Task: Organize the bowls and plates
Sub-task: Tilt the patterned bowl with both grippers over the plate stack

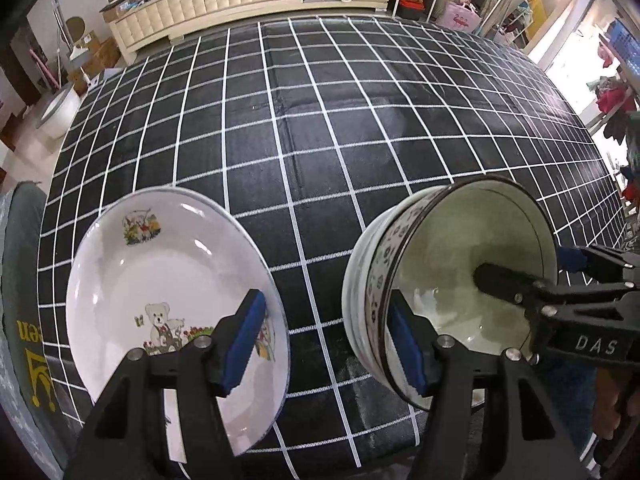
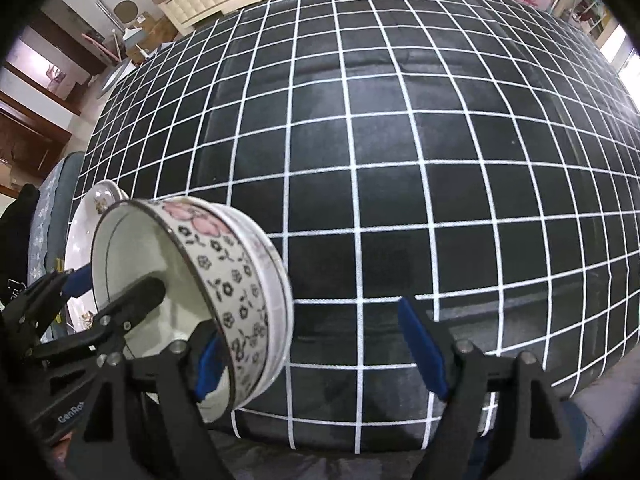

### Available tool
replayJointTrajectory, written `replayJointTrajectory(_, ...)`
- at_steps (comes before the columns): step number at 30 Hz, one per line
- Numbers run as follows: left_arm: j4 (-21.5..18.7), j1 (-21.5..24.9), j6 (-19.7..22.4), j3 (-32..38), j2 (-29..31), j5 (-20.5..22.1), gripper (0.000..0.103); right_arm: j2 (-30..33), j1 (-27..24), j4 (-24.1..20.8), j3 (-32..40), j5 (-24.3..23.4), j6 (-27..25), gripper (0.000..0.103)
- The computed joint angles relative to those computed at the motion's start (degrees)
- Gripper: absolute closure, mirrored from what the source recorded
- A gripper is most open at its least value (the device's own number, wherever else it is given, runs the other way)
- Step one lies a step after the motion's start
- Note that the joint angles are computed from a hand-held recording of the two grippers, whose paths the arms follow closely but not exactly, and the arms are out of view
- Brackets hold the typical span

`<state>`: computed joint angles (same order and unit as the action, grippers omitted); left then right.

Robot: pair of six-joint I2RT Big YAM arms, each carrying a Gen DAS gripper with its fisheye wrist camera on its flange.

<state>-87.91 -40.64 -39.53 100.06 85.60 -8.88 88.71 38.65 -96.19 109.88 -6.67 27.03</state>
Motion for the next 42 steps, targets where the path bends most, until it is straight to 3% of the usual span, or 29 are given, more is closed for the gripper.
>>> replayJointTrajectory(4,2.39,-0.14,1.63,0.37,-0.62,0.31,0.044,-0.51,-0.4,0.09,0.01,-0.62,-0.16,0.022)
replayJointTrajectory(7,4.92,0.37,2.76,0.12,-1.4,3.1,0.044,-0.68,-0.6,0.54,0.29,-1.29,0.02,0.022)
replayJointTrajectory(18,7.04,1.28,2.08,-1.44,-0.38,8.05,0.044,-1.21,-0.32,1.85,-1.68,-2.58,0.08,0.023)
replayJointTrajectory(21,8.48,1.25,1.62,-3.84,-1.56,7.88,0.044,-1.93,-1.05,3.36,-3.12,-4.88,1.09,0.026)
replayJointTrajectory(25,10.85,0.97,-0.25,-5.22,-1.3,10.1,0.053,-2.55,-1.32,5.12,-3.79,-7.09,0.45,0.042)
replayJointTrajectory(28,13.19,1.36,-1.86,-7.33,-1.8,13.16,0.059,-2.91,-2.26,6.61,-5.07,-12.04,1.94,0.05)
replayJointTrajectory(31,14.86,1.36,-2.4,-9.5,-2.84,13.59,0.061,-3.38,-2.58,7.91,-6.16,-14.99,3.06,0.058)
replayJointTrajectory(37,15.46,0.64,-3.89,-10.3,-3.21,13.0,0.062,-3.73,-2.34,7.46,-6.01,-14.11,3.44,0.059)
replayJointTrajectory(42,12.57,0.95,-4.82,-8.96,-3.92,12.82,0.065,-3.66,-1.44,6.68,-5.19,-11.59,4.47,0.06)
